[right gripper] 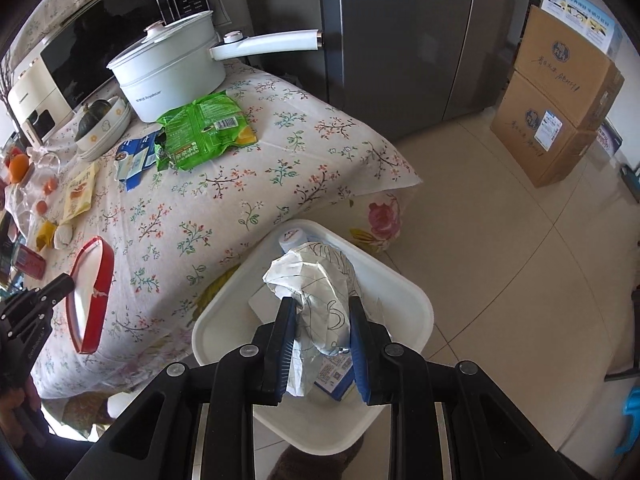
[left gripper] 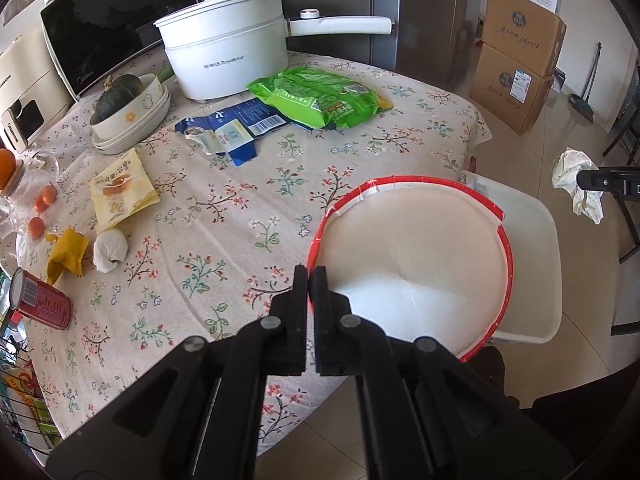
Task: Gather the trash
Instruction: 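Carry the lid with the left tool while the right tool carries the paper over the bin, then open both tools over the white bin to drop the lid and paper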
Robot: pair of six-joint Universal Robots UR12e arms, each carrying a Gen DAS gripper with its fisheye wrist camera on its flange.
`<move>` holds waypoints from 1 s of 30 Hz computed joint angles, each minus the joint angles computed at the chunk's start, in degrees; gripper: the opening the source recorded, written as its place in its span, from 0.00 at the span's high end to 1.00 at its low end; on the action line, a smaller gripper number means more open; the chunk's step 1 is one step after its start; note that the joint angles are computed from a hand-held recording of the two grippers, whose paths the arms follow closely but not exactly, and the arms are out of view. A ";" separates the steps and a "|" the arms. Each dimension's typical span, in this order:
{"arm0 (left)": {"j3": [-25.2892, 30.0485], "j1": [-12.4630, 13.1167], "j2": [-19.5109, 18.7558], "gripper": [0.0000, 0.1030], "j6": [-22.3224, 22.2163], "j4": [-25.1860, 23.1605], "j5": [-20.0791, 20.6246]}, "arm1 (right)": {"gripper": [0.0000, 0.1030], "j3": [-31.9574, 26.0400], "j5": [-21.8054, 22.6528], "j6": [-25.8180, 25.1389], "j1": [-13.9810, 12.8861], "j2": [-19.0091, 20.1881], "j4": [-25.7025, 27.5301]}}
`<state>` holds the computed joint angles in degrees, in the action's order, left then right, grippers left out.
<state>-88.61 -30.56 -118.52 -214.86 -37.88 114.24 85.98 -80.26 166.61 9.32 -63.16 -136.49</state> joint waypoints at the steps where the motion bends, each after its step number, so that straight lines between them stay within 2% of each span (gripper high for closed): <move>1: 0.56 -0.16 -0.45 0.97 0.47 0.09 -0.22 | 0.74 0.17 -0.12 0.07 -0.29 -0.08 0.14; 11: 7.15 -2.33 -5.83 0.97 7.58 -0.22 -0.12 | 0.74 1.39 -1.18 0.12 -2.00 -0.58 0.74; 16: 9.09 -2.78 -7.74 0.96 9.40 0.10 -0.14 | 0.74 1.49 -1.75 -0.11 -2.17 -0.53 1.00; 22: 10.16 -3.06 -9.17 0.96 11.30 1.43 -0.46 | 0.74 1.51 -2.03 0.14 -2.32 -0.51 1.12; 25: 9.62 -2.99 -9.28 0.94 13.28 4.49 -1.95 | 0.74 1.51 -2.24 0.17 -2.27 -0.48 1.12; 26: 9.55 -2.86 -9.24 0.85 14.11 4.89 -3.28 | 0.74 1.51 -2.35 0.20 -2.21 -0.47 1.13; 27: 9.60 -2.89 -9.22 0.69 14.42 4.84 -3.57 | 0.74 1.52 -2.46 0.16 -2.17 -0.47 1.14; 29: 9.31 -3.19 -9.17 0.51 15.06 5.99 -2.41 | 0.74 1.47 -2.67 0.11 -2.10 -0.44 1.17; 30: 9.16 -3.29 -9.10 0.50 15.47 6.39 -2.01 | 0.74 1.45 -2.71 0.14 -2.07 -0.44 1.19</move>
